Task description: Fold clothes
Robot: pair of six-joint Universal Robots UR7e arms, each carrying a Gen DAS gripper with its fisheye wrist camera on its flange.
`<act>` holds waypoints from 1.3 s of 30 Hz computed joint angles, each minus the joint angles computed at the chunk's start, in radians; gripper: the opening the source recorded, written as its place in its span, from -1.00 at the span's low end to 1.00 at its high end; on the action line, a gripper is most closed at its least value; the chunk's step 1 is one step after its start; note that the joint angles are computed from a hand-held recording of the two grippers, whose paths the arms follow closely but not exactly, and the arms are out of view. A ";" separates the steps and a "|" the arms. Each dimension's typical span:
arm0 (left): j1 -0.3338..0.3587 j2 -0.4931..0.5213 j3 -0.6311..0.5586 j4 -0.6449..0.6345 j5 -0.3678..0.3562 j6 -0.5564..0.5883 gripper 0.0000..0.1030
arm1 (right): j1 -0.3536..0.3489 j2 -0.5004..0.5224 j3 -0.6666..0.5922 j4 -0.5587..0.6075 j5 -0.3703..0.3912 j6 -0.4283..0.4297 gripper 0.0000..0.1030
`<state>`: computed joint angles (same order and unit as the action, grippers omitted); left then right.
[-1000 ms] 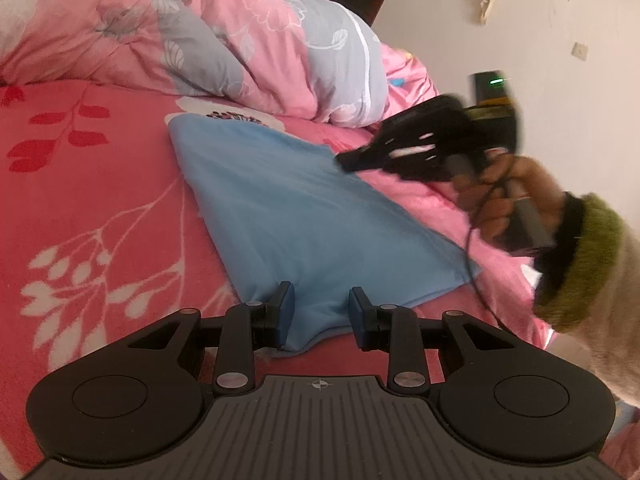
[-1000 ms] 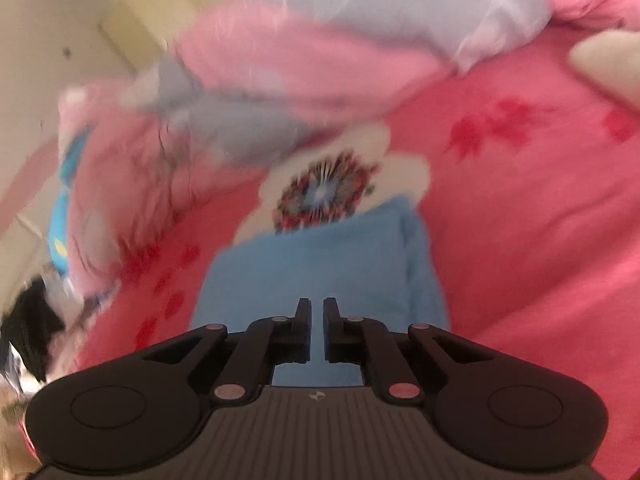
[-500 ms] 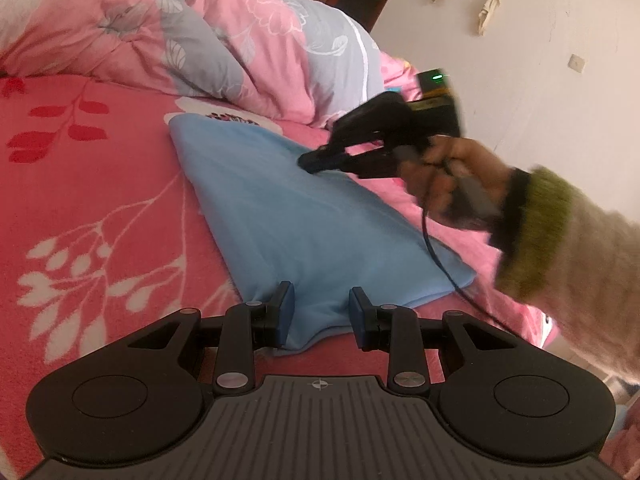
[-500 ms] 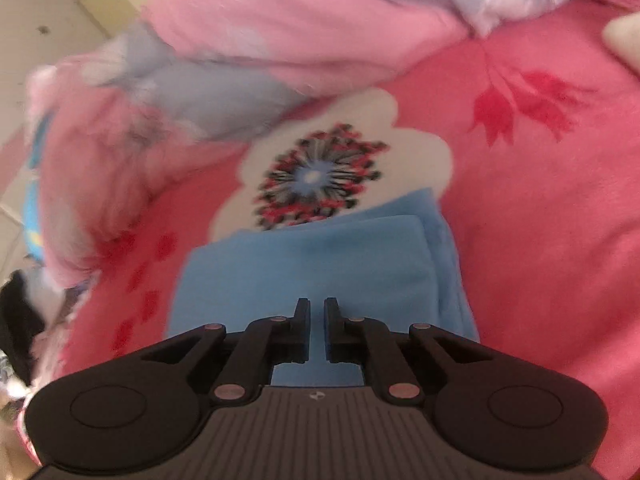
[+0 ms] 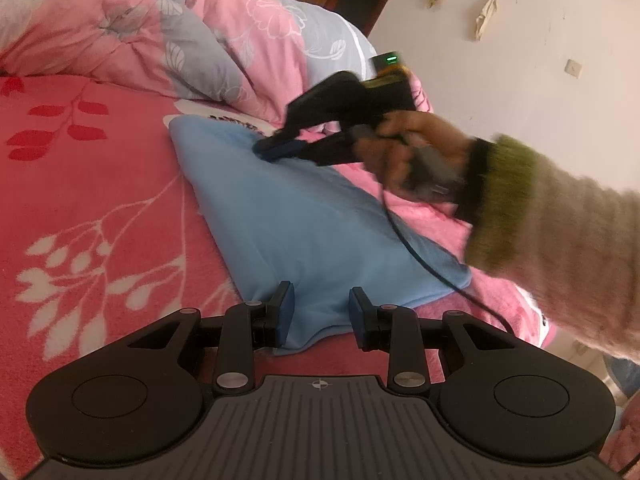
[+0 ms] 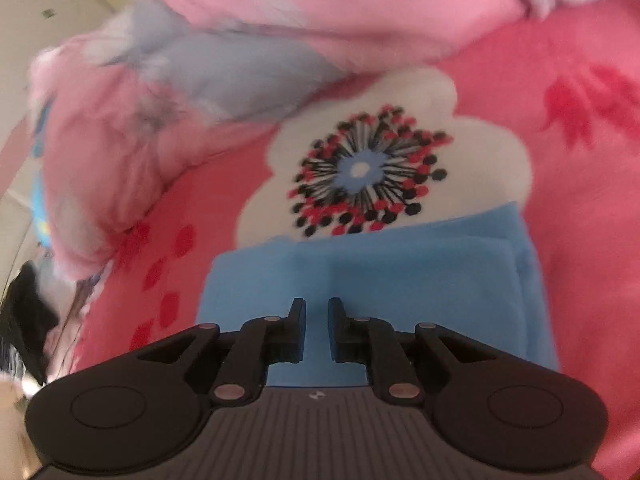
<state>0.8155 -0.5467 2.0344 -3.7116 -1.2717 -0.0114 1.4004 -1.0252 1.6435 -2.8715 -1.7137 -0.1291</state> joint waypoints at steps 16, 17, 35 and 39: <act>0.000 0.005 0.010 -0.026 -0.007 0.000 -0.41 | 0.057 0.086 -0.112 0.064 -0.061 -0.069 -0.78; 0.000 0.005 0.011 -0.027 -0.007 0.000 -0.41 | 0.061 0.095 -0.110 -0.004 -0.099 -0.057 -0.88; -0.005 0.014 0.008 -0.032 0.004 -0.002 -0.41 | -0.015 -0.208 0.260 -0.271 -0.120 -0.056 -0.66; -0.012 0.012 0.010 -0.025 0.017 -0.001 -0.41 | -0.054 -0.295 0.371 -0.181 0.068 -0.108 -0.65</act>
<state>0.8036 -0.5345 2.0445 -3.7368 -1.2544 -0.0128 1.3464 -1.3198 2.0147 -3.0526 -1.6453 -0.2374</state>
